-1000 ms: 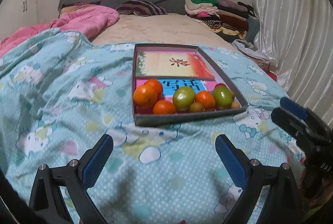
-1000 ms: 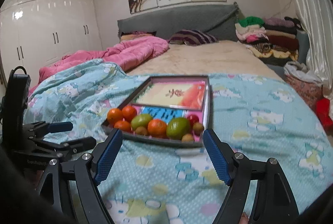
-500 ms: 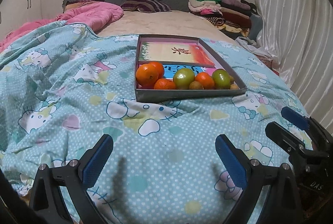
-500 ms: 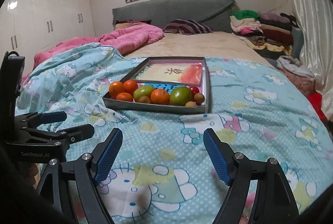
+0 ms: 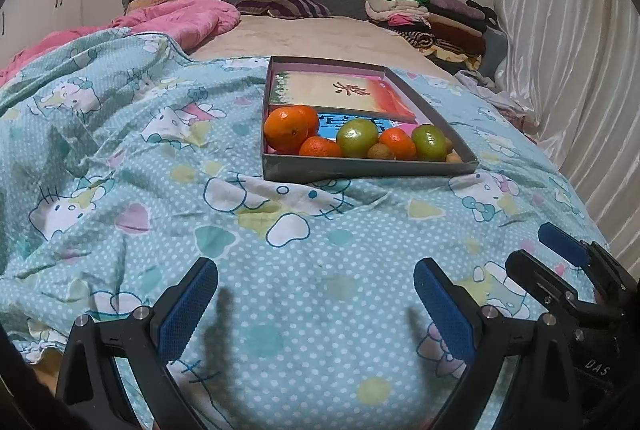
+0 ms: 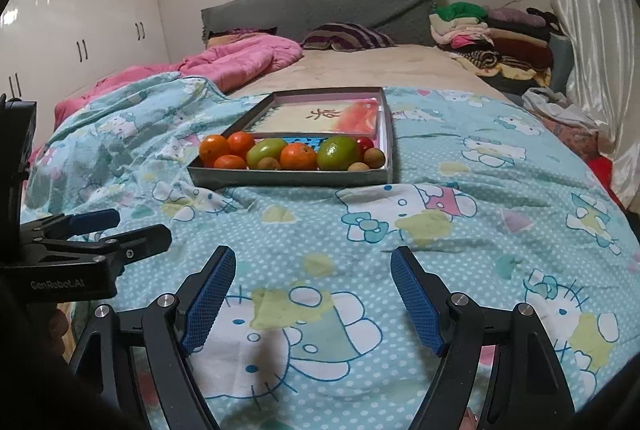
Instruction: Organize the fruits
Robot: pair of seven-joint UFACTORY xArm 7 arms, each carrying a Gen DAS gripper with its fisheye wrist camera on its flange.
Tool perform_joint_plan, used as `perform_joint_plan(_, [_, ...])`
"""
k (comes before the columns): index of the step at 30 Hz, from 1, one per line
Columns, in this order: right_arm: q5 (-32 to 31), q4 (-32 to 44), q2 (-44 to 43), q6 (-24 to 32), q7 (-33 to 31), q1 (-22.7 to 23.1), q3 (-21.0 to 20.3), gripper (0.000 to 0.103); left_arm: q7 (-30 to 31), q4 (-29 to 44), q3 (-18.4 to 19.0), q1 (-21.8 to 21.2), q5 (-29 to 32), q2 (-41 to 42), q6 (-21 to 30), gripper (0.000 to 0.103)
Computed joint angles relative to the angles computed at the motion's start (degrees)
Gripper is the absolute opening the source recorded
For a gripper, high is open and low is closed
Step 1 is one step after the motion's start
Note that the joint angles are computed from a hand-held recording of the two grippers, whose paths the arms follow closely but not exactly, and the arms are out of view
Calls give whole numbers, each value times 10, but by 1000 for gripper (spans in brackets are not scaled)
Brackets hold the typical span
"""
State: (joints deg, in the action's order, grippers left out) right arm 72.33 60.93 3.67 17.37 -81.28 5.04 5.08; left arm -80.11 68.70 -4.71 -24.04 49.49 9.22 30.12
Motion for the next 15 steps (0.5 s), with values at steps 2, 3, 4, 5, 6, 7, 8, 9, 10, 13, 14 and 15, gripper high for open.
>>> perform_joint_plan(2, [-3, 3, 4, -1, 3, 0, 0, 81, 4, 1, 0, 1, -3, 3, -1, 99])
perform_joint_plan(3, [-4, 4, 6, 0, 3, -1, 1, 81, 5, 1, 0, 1, -5, 4, -2, 99])
perform_joint_plan(4, [0, 6, 7, 0, -1, -1, 2, 81, 7, 2, 1, 1, -6, 6, -2, 99])
perform_joint_plan(5, [0, 8, 10, 1, -2, -2, 2, 81, 9, 2, 1, 1, -8, 7, -2, 99])
perform_joint_plan(6, [-1, 10, 13, -1, -2, -2, 3, 81, 12, 3, 2, 0, -10, 9, -1, 99])
perform_joint_plan(7, [-1, 11, 15, -5, -3, -2, 5, 81, 13, 4, 2, 0, -12, 10, 0, 99])
perform_joint_plan(8, [-2, 14, 18, -8, -3, -2, 6, 81, 15, 4, 3, 0, -16, 11, -1, 99])
perform_joint_plan(9, [-2, 15, 20, -8, -3, -3, 7, 81, 16, 3, 4, 0, -19, 11, -2, 99])
perform_joint_plan(10, [-1, 16, 21, -8, -4, -4, 8, 81, 16, 3, 5, 0, -20, 11, -2, 99])
perform_joint_plan(13, [-5, 19, 26, -11, 1, -7, 10, 81, 18, 2, 6, 0, -21, 10, -2, 99])
perform_joint_plan(14, [-9, 20, 27, -12, 4, -7, 11, 81, 17, 2, 7, 0, -19, 10, -1, 99])
perform_joint_plan(15, [-10, 21, 28, -11, 6, -8, 12, 81, 16, 3, 7, -1, -17, 10, 0, 99])
